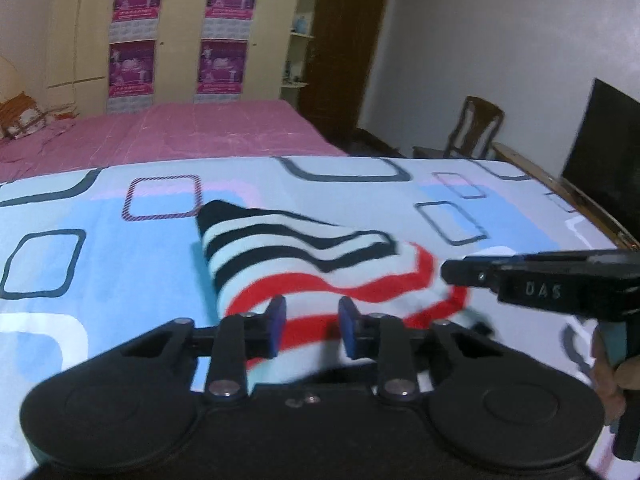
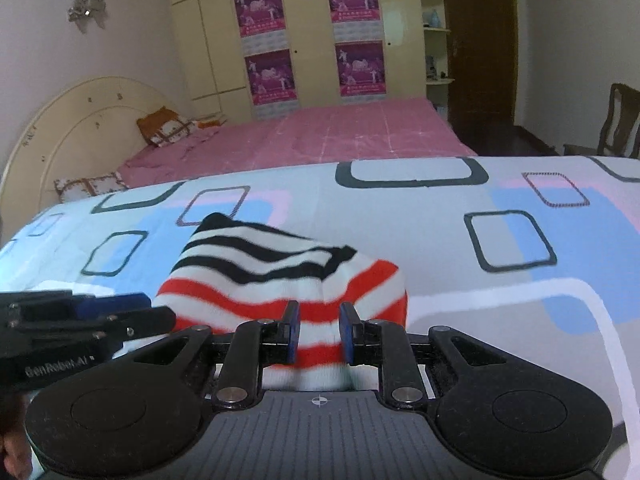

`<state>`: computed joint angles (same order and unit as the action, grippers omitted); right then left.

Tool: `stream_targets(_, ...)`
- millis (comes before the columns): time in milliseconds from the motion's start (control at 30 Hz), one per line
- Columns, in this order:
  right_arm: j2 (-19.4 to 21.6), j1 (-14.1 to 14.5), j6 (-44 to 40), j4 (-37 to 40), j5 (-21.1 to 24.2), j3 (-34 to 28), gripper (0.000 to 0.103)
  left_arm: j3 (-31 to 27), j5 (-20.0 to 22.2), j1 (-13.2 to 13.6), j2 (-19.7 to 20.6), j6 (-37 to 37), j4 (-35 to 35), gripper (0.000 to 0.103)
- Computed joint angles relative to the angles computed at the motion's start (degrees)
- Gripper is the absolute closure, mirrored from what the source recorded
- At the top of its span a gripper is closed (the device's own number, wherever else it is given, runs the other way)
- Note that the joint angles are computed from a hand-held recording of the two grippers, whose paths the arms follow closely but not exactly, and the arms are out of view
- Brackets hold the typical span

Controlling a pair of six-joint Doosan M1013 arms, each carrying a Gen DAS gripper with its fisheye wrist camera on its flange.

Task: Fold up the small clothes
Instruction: 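Hold the folded sweater bundle with both grippers and straighten it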

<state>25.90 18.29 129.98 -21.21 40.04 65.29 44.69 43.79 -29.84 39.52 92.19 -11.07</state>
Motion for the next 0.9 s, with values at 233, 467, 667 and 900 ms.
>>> stream_targets(233, 5.1, -0.2, -1.7, -1.7, 4.9, -4.8, 0.082, 2.0, -1.3, 0.4, 0.2, -3.1, 1.2, 0.077)
stream_targets(467, 4.7, -0.9, -2.8, -1.6, 3.0, -2.5, 0.082, 1.3, -0.4, 0.9, 0.6, -1.6, -1.1, 0.077)
stream_targets(667, 4.8, -1.4, -4.0, -0.9, 0.5, -4.7, 0.082, -3.2, 0.5, 1.1, 2.2, -2.6, -0.3, 0.079)
stream_targets(900, 9.4, -2.0, -3.5, -1.9, 4.3, -11.0, 0.082, -14.9, 7.7, 0.9, 9.3, -7.4, 3.2, 0.077)
